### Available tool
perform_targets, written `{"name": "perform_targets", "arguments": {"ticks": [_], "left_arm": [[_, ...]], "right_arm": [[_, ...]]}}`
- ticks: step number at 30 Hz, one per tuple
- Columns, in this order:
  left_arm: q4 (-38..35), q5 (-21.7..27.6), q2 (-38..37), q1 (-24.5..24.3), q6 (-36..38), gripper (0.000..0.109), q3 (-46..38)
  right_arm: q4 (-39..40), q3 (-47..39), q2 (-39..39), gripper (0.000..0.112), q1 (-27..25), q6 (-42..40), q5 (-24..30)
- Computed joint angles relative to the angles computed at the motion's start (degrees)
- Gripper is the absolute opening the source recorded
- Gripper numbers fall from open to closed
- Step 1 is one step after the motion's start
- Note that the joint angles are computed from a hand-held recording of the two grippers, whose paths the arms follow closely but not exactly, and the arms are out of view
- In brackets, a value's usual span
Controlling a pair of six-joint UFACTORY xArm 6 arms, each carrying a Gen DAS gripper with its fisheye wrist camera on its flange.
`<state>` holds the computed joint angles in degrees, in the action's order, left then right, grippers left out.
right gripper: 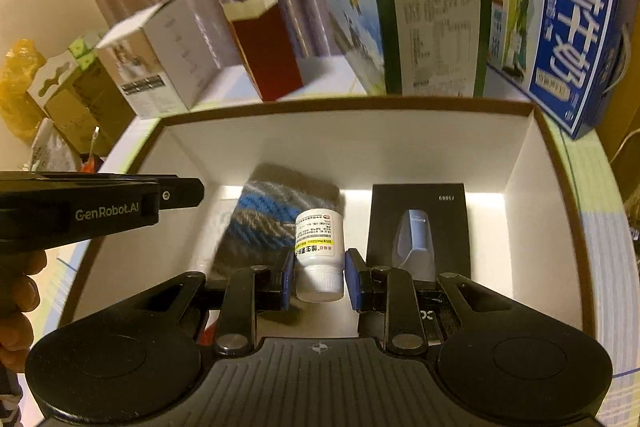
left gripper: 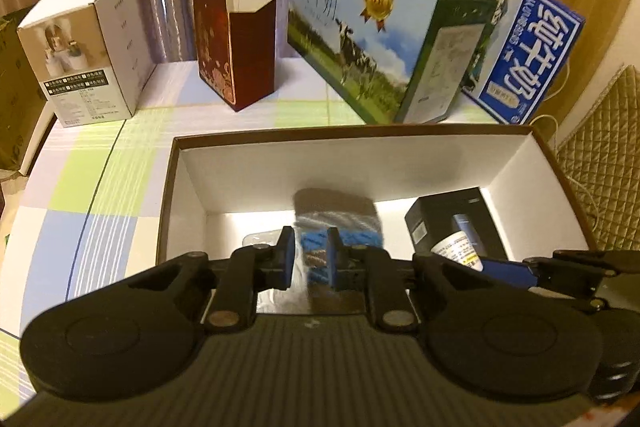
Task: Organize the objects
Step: 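Carry the sock into the brown box and open the left gripper while the right gripper places the pill bottle, then withdraw both grippers from the brown box toward the cable and hair clip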
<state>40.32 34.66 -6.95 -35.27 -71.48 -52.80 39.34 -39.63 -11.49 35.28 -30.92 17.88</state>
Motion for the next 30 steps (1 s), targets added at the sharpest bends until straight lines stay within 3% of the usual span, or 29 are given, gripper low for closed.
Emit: {"name": "perform_targets", "arguments": {"ticks": [7,13,18,21,30], "left_arm": [[-1.4,-1.0,0.8,1.4,2.5,0.016,0.3],[-0.8,-0.1,0.3,1.7,2.9,0.032,0.7],[-0.5,0.7,-2.3,1.2,1.9,0.05,2.4],[-0.3,2.0,-4.1,0.1,1.4,0.063,3.4],[-0.7,5.4,-9.9,-4.9,-1.3,0.074,7.2]], "right_arm": [[-1.4,-3.8,5.4,0.024,-0.7,1.9,1.4],[2.3,-5.6,8.1,0.026,0.0,-1.3,-1.1],[2.9,-4.2,6.1,0.056,-0.7,-2.3,-1.4],[5.2,-2.4,3.4,0.066,-1.5,-4.0,-0.3],[7.5,5.6,-7.2,0.087,-2.5,-5.3,-0.2]]}}
